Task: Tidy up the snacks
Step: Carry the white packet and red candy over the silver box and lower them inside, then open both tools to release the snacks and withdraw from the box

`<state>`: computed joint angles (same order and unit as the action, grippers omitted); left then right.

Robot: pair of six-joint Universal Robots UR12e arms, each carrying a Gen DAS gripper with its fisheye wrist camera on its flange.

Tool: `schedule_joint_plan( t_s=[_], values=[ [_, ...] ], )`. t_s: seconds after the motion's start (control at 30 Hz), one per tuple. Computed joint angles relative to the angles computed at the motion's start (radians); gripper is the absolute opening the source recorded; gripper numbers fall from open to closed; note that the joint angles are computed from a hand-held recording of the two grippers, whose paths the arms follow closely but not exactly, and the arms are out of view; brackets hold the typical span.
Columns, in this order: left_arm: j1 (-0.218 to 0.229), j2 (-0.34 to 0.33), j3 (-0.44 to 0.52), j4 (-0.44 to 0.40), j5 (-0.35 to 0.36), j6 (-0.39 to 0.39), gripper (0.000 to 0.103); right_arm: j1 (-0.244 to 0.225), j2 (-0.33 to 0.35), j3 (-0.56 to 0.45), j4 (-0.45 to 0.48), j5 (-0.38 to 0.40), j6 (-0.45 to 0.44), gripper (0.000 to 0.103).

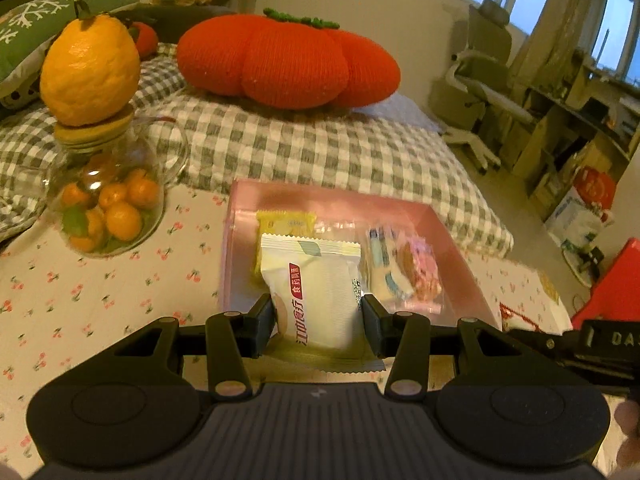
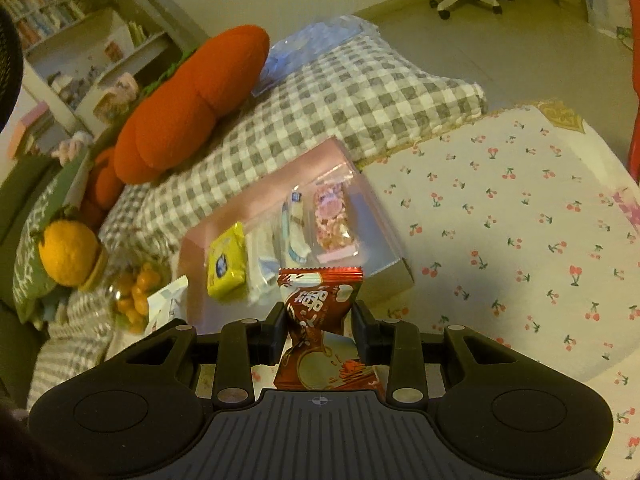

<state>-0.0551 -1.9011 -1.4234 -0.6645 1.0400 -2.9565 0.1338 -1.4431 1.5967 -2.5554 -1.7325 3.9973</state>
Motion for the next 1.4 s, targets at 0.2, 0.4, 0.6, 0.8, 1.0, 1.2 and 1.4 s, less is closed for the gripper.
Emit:
schedule_joint_plan(
  t_s=[0.2, 0.4, 0.6, 0.8, 1.0, 1.2, 1.4],
  values=[
    [-0.010, -0.029, 0.006, 0.035, 0.028, -0.029, 0.043, -0.005, 0.009, 0.012, -0.051, -0.002, 0.021, 0.032],
    [-0.011, -0.038, 0.008, 0.033, 0.050, -0.033, 0.044, -0.017, 0.023, 0.024, -0.131, 0.009, 0.036, 0.032],
    [-0.010, -0.034, 0.003, 0.035, 0.056, -0.023, 0.052, -0.030, 0.035, 0.023, -0.145, 0.004, 0.045, 0.032],
    [-0.011, -0.030, 0.005, 0.014, 0.059, -0.017, 0.057, -0.040, 0.046, 0.017, -0.149, -0.013, 0.050, 0.032],
    [-0.013, -0.020, -0.002, 0.002, 0.065, 0.021, 0.059, -0.044, 0.057, 0.005, -0.166, -0.025, 0.043, 0.032],
    [-0.015, -0.017, -0.002, -0.014, 0.076, 0.038, 0.061, -0.043, 0.066, -0.004, -0.146, -0.037, 0.028, 0.033],
    [-0.014, -0.013, 0.000, -0.036, 0.079, 0.054, 0.067, -0.049, 0.057, 0.005, -0.134, -0.017, 0.040, 0.046]
  ],
)
